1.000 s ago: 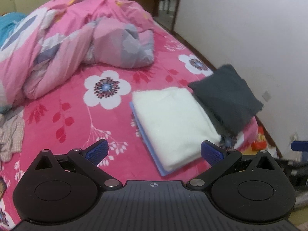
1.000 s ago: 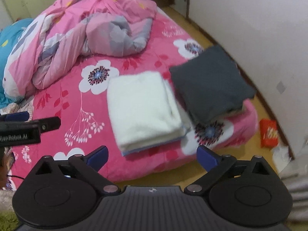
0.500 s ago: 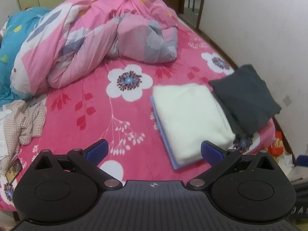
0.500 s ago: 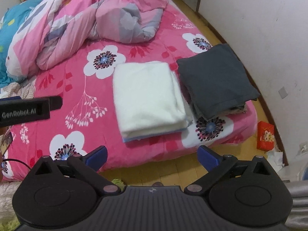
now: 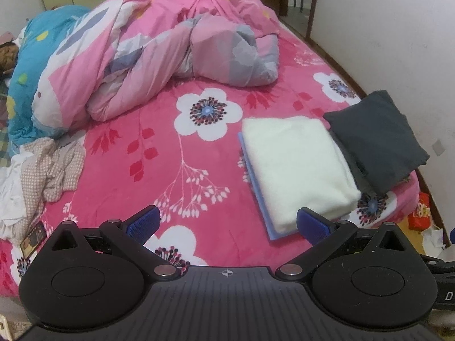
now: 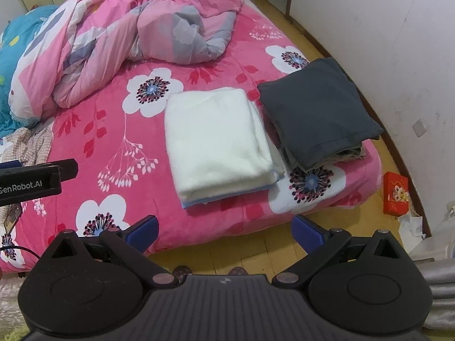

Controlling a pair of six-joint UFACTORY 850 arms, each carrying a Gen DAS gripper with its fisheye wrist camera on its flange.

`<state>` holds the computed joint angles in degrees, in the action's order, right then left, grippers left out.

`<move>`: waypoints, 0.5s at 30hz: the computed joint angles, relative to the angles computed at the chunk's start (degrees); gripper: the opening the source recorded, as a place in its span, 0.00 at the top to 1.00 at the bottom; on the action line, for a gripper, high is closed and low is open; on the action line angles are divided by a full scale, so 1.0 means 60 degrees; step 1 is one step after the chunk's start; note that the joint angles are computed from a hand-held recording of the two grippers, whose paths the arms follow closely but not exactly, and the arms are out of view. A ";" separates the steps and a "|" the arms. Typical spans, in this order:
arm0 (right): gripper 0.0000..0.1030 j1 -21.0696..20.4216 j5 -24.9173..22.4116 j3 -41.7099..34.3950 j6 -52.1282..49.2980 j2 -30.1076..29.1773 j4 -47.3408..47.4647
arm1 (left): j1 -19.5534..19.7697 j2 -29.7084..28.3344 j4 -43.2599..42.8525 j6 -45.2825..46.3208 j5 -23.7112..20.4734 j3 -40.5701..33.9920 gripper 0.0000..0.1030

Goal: Fold clothes

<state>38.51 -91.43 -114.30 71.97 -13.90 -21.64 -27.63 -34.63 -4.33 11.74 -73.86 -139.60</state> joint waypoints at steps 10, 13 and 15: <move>0.01 -0.0017 -0.0052 -0.0019 -0.0359 -0.0048 0.0112 | -0.0054 0.0001 0.0147 -0.0016 -0.0042 0.0014 0.00; 0.01 -0.0032 -0.0134 -0.0067 -0.0456 -0.0092 0.0060 | -0.0057 -0.0157 0.0149 -0.0037 -0.0170 -0.0240 0.00; 0.01 -0.0058 -0.0190 -0.0125 -0.0542 -0.0144 0.0041 | -0.0056 -0.0278 0.0150 -0.0050 -0.0266 -0.0440 0.00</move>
